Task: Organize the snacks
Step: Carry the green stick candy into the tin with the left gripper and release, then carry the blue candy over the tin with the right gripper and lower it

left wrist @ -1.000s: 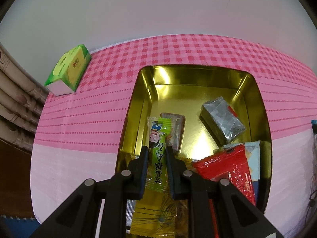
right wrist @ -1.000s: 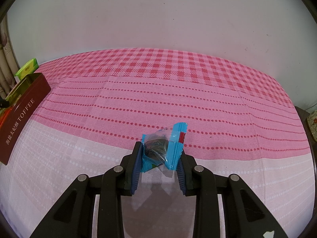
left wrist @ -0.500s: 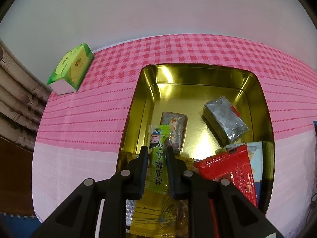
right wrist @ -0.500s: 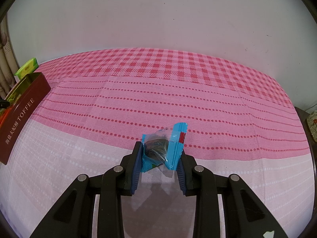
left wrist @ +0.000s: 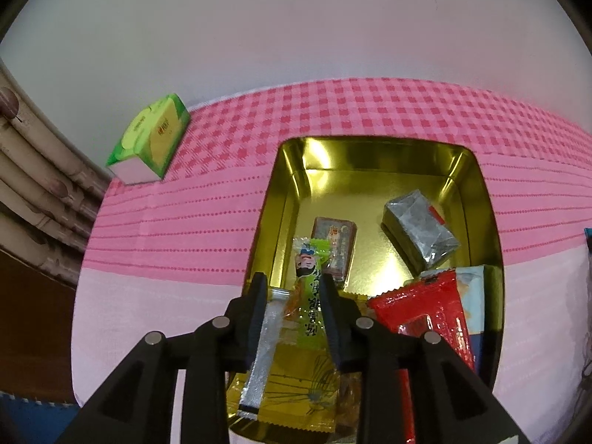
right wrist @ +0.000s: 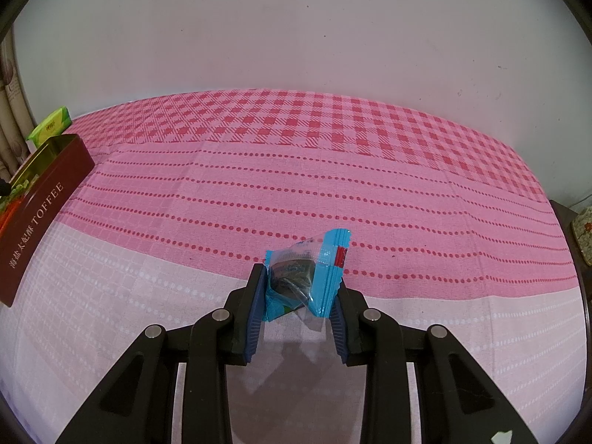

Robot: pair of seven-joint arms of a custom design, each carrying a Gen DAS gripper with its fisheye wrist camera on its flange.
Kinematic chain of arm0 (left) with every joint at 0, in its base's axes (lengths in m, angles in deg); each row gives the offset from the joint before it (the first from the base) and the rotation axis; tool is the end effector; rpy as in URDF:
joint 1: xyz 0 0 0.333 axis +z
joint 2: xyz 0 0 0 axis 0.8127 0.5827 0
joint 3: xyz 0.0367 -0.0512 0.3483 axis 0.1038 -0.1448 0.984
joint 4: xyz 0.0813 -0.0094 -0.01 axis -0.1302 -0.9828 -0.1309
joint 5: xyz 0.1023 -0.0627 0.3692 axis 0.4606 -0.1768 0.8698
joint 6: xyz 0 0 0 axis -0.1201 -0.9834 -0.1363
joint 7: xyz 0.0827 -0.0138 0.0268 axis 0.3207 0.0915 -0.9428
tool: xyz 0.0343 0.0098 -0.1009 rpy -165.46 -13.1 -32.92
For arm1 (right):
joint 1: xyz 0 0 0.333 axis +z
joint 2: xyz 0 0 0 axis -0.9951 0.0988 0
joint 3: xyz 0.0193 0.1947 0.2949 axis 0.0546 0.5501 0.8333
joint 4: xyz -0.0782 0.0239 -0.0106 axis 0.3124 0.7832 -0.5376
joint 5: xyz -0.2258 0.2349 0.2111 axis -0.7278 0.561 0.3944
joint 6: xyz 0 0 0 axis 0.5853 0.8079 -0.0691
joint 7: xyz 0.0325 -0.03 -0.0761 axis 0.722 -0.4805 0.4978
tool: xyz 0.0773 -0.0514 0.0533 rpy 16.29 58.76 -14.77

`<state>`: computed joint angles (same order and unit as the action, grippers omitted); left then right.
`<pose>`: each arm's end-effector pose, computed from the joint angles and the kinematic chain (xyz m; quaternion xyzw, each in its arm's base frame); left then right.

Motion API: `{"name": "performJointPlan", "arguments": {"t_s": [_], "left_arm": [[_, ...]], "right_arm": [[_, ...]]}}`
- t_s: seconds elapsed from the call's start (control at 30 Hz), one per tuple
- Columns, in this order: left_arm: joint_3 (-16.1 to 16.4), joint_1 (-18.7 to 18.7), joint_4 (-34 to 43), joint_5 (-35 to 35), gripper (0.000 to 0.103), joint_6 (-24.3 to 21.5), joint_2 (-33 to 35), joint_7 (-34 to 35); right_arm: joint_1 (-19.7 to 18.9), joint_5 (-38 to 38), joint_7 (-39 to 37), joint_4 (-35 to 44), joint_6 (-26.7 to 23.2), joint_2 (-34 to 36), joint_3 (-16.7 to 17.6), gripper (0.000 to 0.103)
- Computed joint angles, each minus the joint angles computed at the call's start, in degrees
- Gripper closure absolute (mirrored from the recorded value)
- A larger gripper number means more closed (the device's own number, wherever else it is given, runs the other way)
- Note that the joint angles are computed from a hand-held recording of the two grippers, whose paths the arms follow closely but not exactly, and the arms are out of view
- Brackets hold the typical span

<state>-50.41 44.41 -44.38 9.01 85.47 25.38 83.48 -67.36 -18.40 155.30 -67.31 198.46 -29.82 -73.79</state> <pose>0.7746 -0.1617 0.5291 -0.4594 0.8469 -0.1341 0.2318 0.5464 0.2042 0.4629 -0.5187 0.7843 -0.2837 0.1882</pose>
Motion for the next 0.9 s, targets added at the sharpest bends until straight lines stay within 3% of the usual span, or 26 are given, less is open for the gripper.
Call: {"name": "performJointPlan", "arguments": {"t_s": [0.17,0.63,0.9], "left_arm": [[-0.5,1.1,-3.9,-1.1,0.069,2.7,-3.0,0.4],[-0.3,4.3,-17.3,-4.0,0.068,9.0,-11.7,-2.8],[-0.3,5.2,-22.6,-3.8,0.068,11.9,-14.4,-2.8]], "right_arm": [[0.0,0.0,-0.2,0.1,0.0,0.1,0.0,0.073],[0.1,-0.1,0.6,0.3,-0.7,0.2,-0.1,0.074],[0.7,2.2,-0.1,2.6,-4.4,1.2,0.3,0.077]]}}
